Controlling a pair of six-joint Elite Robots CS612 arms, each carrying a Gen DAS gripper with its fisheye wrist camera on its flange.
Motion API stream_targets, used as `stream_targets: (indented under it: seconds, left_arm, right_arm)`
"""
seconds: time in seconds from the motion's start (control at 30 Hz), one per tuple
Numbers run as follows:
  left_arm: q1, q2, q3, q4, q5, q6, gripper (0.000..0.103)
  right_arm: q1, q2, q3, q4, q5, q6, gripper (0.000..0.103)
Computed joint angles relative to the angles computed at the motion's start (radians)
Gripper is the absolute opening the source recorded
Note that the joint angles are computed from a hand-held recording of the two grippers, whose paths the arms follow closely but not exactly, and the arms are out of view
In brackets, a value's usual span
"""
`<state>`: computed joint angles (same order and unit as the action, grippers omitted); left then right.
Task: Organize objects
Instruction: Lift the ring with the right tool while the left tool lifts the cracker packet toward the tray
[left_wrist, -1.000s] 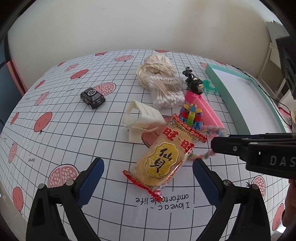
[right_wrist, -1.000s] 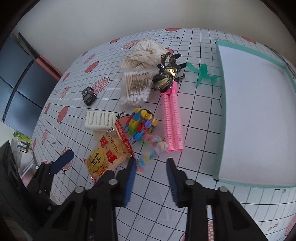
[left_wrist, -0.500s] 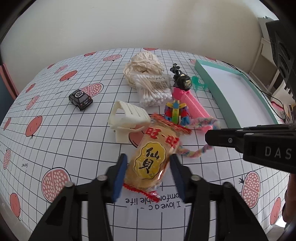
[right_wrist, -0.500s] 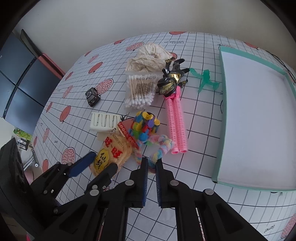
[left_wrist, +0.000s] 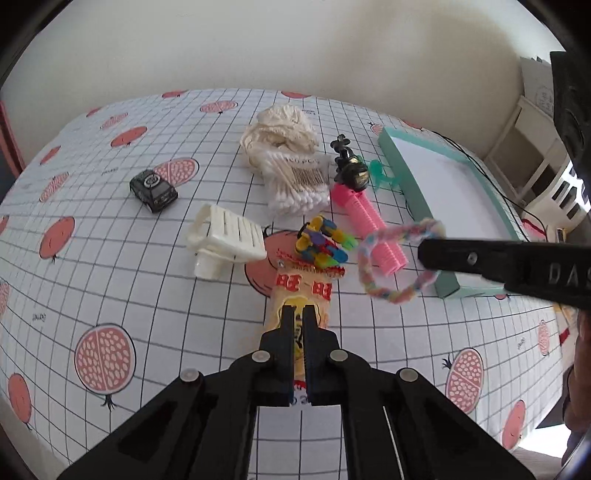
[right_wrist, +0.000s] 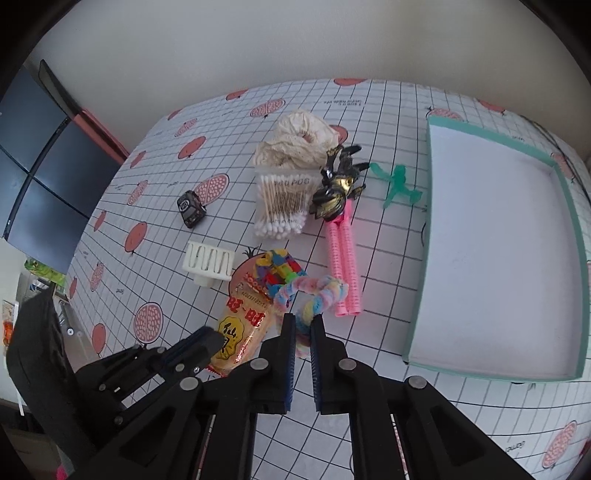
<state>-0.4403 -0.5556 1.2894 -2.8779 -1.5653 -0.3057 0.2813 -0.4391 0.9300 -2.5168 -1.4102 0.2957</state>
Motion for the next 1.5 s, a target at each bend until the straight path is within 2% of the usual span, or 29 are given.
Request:
stream_targets:
  seconds: [0.1, 0.2, 0.23, 0.33, 0.37, 0.47, 0.57, 0.9, 1.2, 1.37, 1.5]
  left_arm:
    - [-0.004, -0.011, 0.022, -0.034, 0.018, 0.011, 0.004]
    - [-0.011, -0.013, 0.023, -0.018, 0.051, 0.034, 0.006]
    - [-0.014, -0.012, 0.018, -0.004, 0.067, 0.04, 0.009]
    - [-0.018, -0.005, 0.009, 0.018, 0.098, 0.042, 0.031]
    - [-0.02, -0.003, 0.006, 0.027, 0.114, 0.044, 0.035]
    - [-0.023, 0.001, -0.002, 0.047, 0.137, 0.056, 0.039]
    - [-0.028, 0.007, -0.013, 0.067, 0.161, 0.082, 0.049]
    - [-0.045, 0.033, -0.061, 0.143, 0.203, 0.124, 0.052]
    - [-0.057, 0.044, -0.076, 0.17, 0.248, 0.139, 0.052]
    - [-0.058, 0.045, -0.083, 0.188, 0.243, 0.132, 0.044]
    - [-0.062, 0.041, -0.078, 0.191, 0.256, 0.133, 0.041]
  right_arm:
    - [-0.001, -0.008, 0.004, -0.007, -0.018, 0.005, 0.008]
    - [-0.003, -0.012, 0.008, -0.015, -0.018, 0.018, 0.008]
    - [-0.002, -0.014, 0.01, -0.018, -0.027, 0.017, 0.008]
    - [-0.003, -0.018, 0.018, -0.026, -0.041, 0.032, 0.008]
    - [-0.006, -0.018, 0.019, -0.029, -0.035, 0.043, 0.008]
    - [-0.012, -0.015, 0.023, -0.042, -0.022, 0.066, 0.008]
    - [-0.013, -0.014, 0.028, -0.046, -0.018, 0.065, 0.008]
    - [-0.013, -0.012, 0.037, -0.041, -0.014, 0.042, 0.008]
    - [-0.013, -0.018, 0.051, -0.043, -0.01, 0.032, 0.008]
    - [-0.013, -0.024, 0.06, -0.05, -0.001, 0.024, 0.008]
    - [-0.016, -0.031, 0.074, -0.064, 0.004, 0.031, 0.008]
